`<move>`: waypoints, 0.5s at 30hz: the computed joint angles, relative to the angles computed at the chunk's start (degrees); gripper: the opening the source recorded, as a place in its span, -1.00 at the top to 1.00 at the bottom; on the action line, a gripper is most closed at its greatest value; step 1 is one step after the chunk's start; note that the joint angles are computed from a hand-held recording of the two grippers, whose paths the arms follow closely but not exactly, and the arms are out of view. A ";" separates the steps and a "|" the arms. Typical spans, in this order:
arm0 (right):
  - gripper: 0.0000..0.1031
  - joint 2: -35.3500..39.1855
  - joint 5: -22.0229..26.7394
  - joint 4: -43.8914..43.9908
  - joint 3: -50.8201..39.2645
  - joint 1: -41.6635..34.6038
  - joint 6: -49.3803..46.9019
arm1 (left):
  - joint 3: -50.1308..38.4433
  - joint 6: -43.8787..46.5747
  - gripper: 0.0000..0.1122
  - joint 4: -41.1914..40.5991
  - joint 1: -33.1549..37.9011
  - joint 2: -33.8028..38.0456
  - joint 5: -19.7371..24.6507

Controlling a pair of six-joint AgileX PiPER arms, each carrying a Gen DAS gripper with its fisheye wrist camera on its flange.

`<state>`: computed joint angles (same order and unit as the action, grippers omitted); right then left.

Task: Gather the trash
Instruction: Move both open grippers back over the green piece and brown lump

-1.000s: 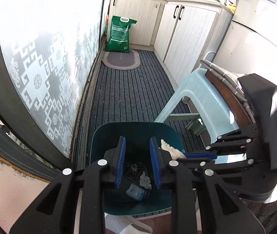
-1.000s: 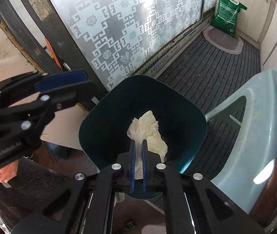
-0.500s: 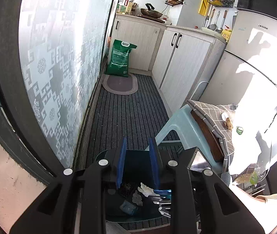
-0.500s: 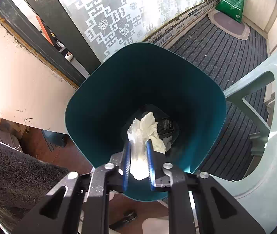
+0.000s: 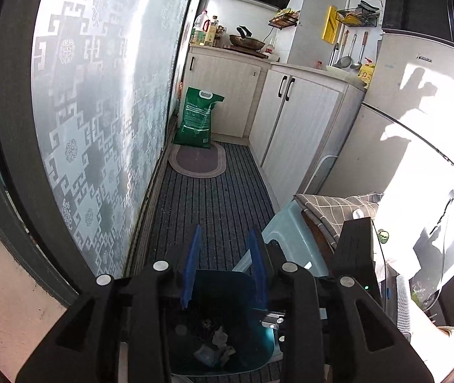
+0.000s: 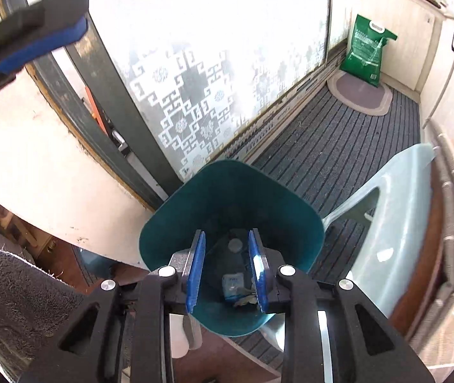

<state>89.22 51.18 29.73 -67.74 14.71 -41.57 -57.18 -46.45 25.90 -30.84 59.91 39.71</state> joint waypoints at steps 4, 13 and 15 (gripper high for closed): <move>0.46 -4.58 1.79 3.83 -1.07 -6.68 -4.40 | -2.85 -4.55 0.35 4.75 -4.82 1.91 1.40; 0.46 -5.92 5.67 9.06 -4.63 -25.84 -15.77 | -9.58 -9.68 0.31 9.57 -13.54 13.36 0.69; 0.45 -4.85 6.33 9.78 -5.72 -30.49 -18.12 | -11.33 -8.91 0.31 8.39 -14.60 16.34 -0.49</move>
<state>84.37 57.51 39.51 -73.46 -15.77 -59.69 -68.51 -55.36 34.29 -45.44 76.25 39.22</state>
